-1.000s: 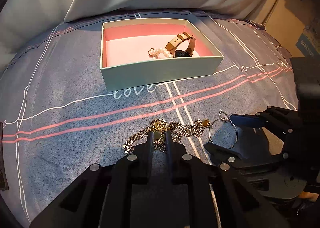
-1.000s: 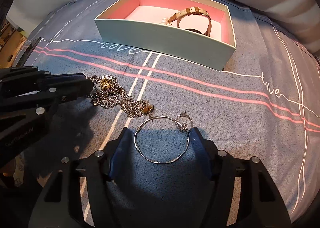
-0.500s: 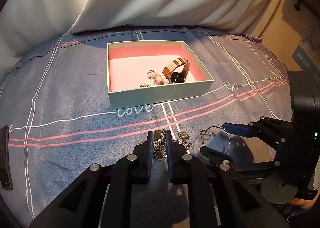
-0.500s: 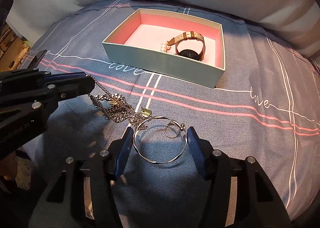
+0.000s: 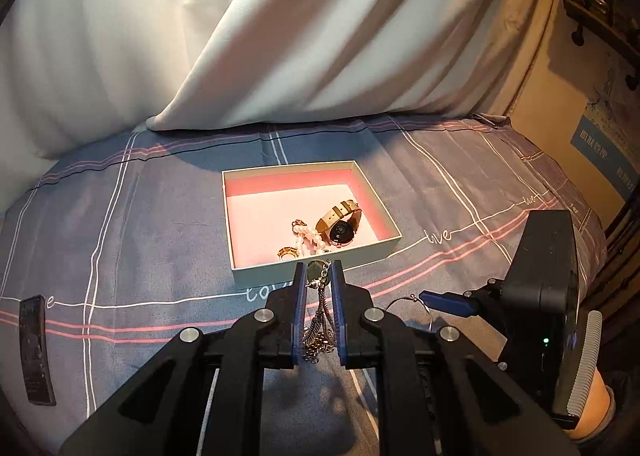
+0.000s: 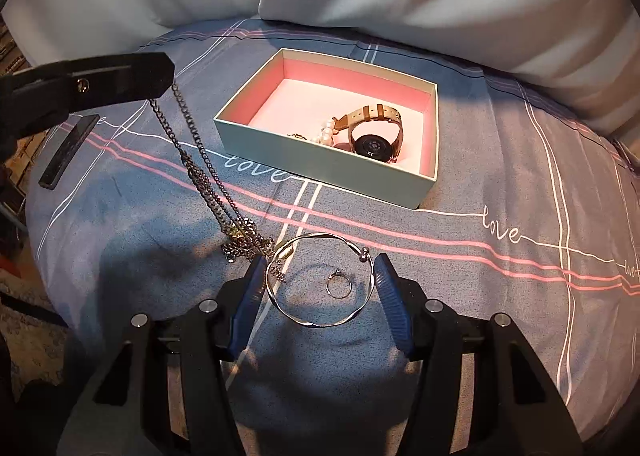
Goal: Organize jewelry
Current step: 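Lift the chain and bangle and carry both over the pink box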
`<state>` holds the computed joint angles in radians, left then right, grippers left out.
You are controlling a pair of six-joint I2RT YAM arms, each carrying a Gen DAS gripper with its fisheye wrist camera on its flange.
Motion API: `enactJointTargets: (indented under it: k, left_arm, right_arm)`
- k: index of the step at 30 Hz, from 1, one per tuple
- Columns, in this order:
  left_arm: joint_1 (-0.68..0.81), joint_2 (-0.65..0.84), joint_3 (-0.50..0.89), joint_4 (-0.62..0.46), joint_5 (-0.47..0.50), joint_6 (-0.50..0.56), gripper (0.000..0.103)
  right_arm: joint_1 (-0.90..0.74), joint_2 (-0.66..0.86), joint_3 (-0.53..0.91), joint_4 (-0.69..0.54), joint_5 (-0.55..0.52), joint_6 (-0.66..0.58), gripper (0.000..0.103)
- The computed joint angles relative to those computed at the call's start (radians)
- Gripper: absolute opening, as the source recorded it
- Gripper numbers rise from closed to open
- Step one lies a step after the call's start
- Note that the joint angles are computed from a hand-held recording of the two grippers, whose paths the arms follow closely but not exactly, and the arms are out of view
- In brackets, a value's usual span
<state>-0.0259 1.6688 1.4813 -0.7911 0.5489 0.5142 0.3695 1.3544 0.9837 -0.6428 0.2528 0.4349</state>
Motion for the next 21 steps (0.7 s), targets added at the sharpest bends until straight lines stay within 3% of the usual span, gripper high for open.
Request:
enactJointTargets:
  k: [21]
  left_arm:
    - [0.006, -0.086, 0.153, -0.021, 0.063, -0.167, 0.012]
  right_arm:
    - [-0.005, -0.032, 0.318, -0.2, 0.117, -0.052, 0.056]
